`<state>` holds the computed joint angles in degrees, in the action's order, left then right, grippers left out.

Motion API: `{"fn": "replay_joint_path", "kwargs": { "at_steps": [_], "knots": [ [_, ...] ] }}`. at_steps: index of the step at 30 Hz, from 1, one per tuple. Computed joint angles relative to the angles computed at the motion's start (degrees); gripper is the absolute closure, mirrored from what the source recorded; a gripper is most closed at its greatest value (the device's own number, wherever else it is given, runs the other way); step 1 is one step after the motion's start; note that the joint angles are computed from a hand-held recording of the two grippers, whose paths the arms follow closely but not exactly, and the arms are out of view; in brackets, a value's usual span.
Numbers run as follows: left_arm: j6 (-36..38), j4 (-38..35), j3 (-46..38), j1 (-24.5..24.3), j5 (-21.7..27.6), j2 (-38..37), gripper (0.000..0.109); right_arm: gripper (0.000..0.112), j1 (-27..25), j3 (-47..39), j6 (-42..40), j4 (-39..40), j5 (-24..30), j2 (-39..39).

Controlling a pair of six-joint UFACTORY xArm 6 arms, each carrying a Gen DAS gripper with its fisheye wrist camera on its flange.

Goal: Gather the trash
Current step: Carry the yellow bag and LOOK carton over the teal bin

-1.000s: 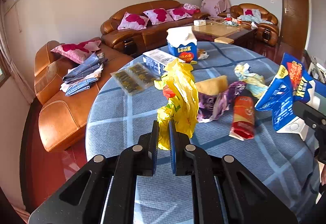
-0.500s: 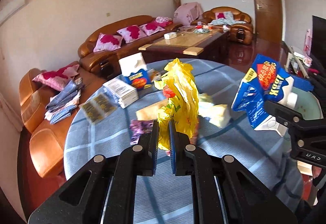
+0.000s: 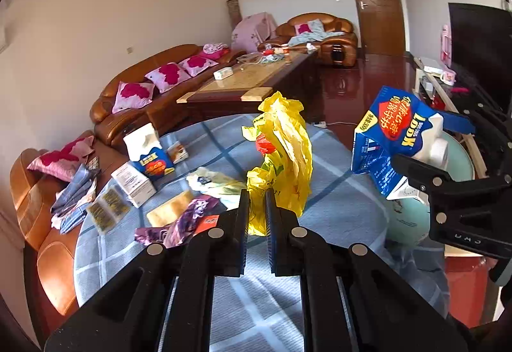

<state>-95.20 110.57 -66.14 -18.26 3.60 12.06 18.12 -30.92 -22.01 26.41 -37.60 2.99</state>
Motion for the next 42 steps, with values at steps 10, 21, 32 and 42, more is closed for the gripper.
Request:
{"fn": "replay_joint_path", "kwargs": {
  "at_steps": [10, 21, 32, 42],
  "knots": [
    [7.75, -5.88, -1.74, -4.22, 1.49, 2.46, 0.099, 0.041, -3.70, 2.39, -0.21, 0.75, -0.71, -1.56],
    [14.93, -11.28, -5.29, -7.74, 2.33, 5.96, 0.099, 0.041, -9.65, 4.57, 3.70, -2.77, -2.03, -1.52],
    [21.44, -16.89, -7.91, -10.21, 3.37, 8.86, 0.099, 0.041, -15.16, 5.63, 7.59, -6.99, -2.65, -1.20],
    [25.42, -19.97, -10.03, -11.92, 4.09, 10.79, 0.099, 0.041, -17.54, 6.08, 8.01, -7.32, -3.08, -0.77]
  ]
}}
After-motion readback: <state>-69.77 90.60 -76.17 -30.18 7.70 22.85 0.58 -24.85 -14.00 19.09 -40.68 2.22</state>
